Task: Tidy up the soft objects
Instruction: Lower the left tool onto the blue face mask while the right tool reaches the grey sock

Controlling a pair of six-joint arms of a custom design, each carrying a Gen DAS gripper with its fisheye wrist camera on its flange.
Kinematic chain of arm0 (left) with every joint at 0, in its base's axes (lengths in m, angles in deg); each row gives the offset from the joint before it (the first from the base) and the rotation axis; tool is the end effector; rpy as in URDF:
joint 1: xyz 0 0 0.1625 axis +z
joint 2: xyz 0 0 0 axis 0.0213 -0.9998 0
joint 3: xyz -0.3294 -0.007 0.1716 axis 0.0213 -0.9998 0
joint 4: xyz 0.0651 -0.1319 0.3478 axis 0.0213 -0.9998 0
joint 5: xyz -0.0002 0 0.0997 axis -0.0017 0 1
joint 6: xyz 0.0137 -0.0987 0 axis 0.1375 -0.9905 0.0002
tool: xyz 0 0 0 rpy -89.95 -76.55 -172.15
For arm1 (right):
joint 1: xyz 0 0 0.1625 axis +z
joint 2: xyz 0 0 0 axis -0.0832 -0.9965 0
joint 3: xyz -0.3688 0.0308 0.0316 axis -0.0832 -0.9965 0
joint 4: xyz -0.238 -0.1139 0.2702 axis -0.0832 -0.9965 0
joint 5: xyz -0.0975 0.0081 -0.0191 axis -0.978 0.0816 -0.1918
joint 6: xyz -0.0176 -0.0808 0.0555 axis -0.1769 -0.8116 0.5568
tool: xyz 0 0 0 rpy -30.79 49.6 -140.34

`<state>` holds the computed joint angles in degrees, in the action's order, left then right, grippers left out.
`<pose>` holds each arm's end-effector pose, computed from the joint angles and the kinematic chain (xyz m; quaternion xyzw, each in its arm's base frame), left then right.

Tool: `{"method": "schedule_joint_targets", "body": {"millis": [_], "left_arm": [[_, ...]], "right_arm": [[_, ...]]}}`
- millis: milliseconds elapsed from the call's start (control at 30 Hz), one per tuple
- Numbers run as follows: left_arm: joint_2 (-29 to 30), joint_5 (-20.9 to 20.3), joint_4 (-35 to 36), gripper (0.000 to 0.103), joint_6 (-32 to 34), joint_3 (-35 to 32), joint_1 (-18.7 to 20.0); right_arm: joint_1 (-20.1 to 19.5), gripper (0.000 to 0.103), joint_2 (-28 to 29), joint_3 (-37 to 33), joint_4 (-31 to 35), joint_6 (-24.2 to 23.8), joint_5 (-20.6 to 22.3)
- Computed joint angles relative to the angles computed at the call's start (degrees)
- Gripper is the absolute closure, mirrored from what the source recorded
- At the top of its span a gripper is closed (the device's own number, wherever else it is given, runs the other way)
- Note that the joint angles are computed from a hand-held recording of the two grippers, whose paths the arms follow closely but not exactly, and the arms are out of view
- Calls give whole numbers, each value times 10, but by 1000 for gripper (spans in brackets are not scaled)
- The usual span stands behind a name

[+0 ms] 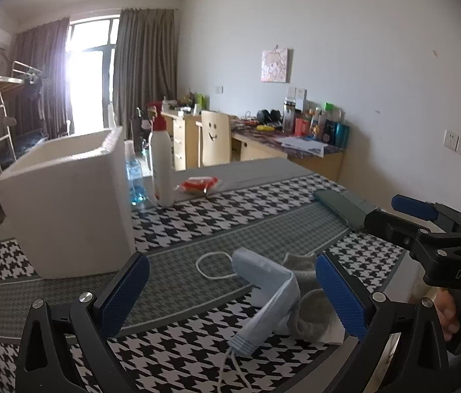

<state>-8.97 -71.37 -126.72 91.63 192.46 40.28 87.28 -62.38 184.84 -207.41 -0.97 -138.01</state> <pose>-0.2373 -0.4447 0.0114 0.4389 0.8282 -0.3269 0.1209 0.0610 -0.3813 0.2368 0.1400 -0.7844 0.5147 0.3165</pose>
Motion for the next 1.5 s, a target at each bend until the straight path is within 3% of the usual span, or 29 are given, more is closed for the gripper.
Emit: {"method": "schedule_joint_targets", "body": {"millis": [467,733,867,1100,1500], "left_arm": [[22,-13,62,1,-19,-25,11],[32,-26,101,12,-21,-39,12],[33,-38,124,23,-21,-45,16],[34,-50,157,51,-20,-53,20],[39,-70,202,85,-17,-66,26]], "right_arm": [[-31,6,19,4,-6,-8,-5],[-45,6,18,6,3,-3,-7],[-52,6,16,5,16,3,-5],[-56,6,23,3,28,3,-10],[-72,6,13,7,78,22,12]]}}
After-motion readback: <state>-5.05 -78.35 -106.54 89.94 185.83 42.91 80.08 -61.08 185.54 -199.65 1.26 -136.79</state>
